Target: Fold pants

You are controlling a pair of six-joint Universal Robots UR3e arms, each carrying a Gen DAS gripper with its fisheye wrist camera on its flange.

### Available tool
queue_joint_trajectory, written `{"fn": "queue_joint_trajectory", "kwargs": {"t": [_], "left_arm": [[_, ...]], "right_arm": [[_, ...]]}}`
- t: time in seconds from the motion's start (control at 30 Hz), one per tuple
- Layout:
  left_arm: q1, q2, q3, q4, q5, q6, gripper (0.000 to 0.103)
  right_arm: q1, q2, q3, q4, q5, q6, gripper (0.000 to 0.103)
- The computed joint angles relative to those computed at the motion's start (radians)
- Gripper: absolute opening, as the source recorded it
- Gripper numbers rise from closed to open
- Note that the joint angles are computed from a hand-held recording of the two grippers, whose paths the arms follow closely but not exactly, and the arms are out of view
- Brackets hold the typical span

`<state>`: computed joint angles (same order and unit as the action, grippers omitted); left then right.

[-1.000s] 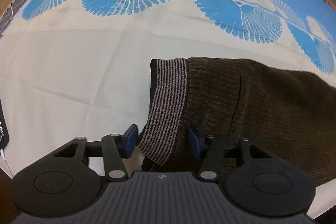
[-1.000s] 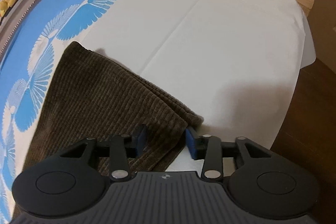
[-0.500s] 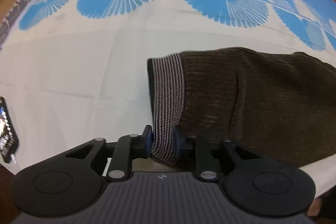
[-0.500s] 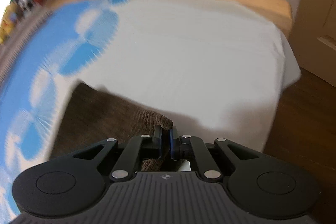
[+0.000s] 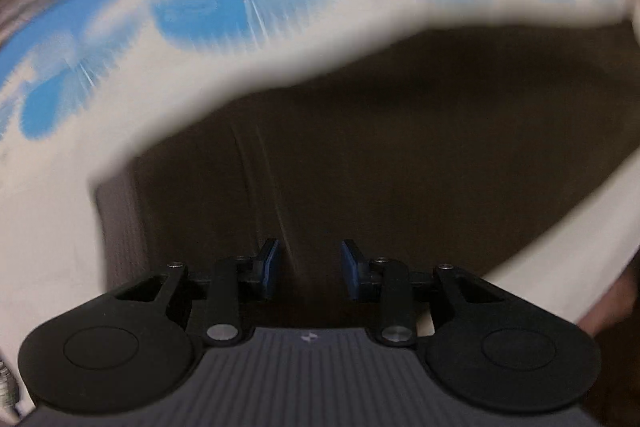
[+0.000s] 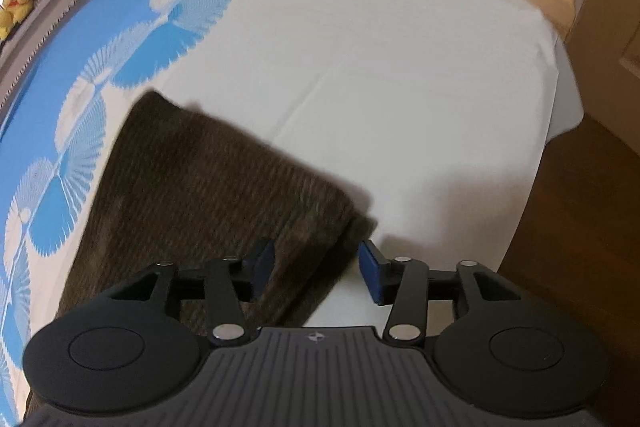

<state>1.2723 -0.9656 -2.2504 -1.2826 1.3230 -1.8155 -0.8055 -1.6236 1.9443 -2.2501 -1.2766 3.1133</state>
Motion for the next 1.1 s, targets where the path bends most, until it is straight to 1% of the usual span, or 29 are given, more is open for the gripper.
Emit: {"fn": "queue_joint_trajectory", "kwargs": {"t": [0.03, 0.07, 0.1, 0.2, 0.37, 0.5, 0.57, 0.6, 0.63, 0.67, 0.73, 0.77, 0.83, 0.87, 0.93, 0.97, 1.1], "left_arm": [[-0.045, 0.015, -0.050, 0.070, 0.049, 0.013, 0.044], [-0.048, 0.071, -0.089, 0.099, 0.038, 0.036, 0.044], [-0.054, 0.096, -0.089, 0.094, 0.019, 0.035, 0.044], [-0.069, 0.113, -0.049, 0.040, -0.027, -0.036, 0.045], [-0.154, 0.179, -0.057, 0.024, -0.059, -0.103, 0.045], [-0.244, 0.178, -0.072, 0.055, -0.062, -0.172, 0.046], [-0.300, 0.149, -0.074, 0.095, -0.058, -0.218, 0.046], [-0.317, 0.143, -0.072, 0.104, -0.061, -0.231, 0.046], [-0.316, 0.147, -0.074, 0.101, -0.069, -0.228, 0.046], [-0.333, 0.140, -0.071, 0.111, -0.068, -0.242, 0.046], [-0.372, 0.104, -0.059, 0.149, -0.063, -0.282, 0.046], [-0.405, 0.065, -0.050, 0.191, -0.054, -0.320, 0.046], [-0.423, 0.037, -0.036, 0.211, -0.055, -0.359, 0.046], [-0.414, 0.045, -0.022, 0.188, -0.061, -0.359, 0.046], [-0.412, 0.036, -0.009, 0.189, -0.068, -0.369, 0.046], [-0.389, 0.062, -0.007, 0.155, -0.080, -0.354, 0.046], [-0.346, 0.073, 0.010, 0.125, -0.097, -0.343, 0.046]], "right_arm": [[-0.003, 0.004, -0.002, 0.013, 0.004, -0.001, 0.052], [-0.010, 0.008, 0.001, 0.021, 0.012, 0.001, 0.053], [-0.014, 0.013, 0.002, 0.026, 0.014, 0.005, 0.053], [-0.024, 0.039, 0.001, 0.023, 0.022, 0.038, 0.054], [-0.024, 0.081, 0.009, -0.038, 0.035, 0.089, 0.055], [-0.005, 0.105, 0.023, -0.104, 0.028, 0.158, 0.060], [0.018, 0.110, 0.030, -0.140, 0.006, 0.184, 0.060], [0.032, 0.117, 0.027, -0.152, -0.008, 0.191, 0.053], [0.047, 0.119, 0.028, -0.166, -0.032, 0.206, 0.043], [0.058, 0.120, 0.030, -0.179, -0.055, 0.226, 0.038], [0.048, 0.116, 0.042, -0.196, -0.045, 0.261, 0.029], [0.038, 0.106, 0.051, -0.201, -0.033, 0.280, 0.028], [0.022, 0.077, 0.062, -0.200, -0.008, 0.313, 0.023], [0.021, 0.059, 0.066, -0.200, 0.001, 0.332, 0.023], [0.017, 0.018, 0.072, -0.196, 0.017, 0.353, 0.022], [0.022, -0.003, 0.073, -0.197, 0.019, 0.359, 0.021], [0.111, -0.093, 0.088, -0.275, -0.029, 0.337, 0.020]]}}
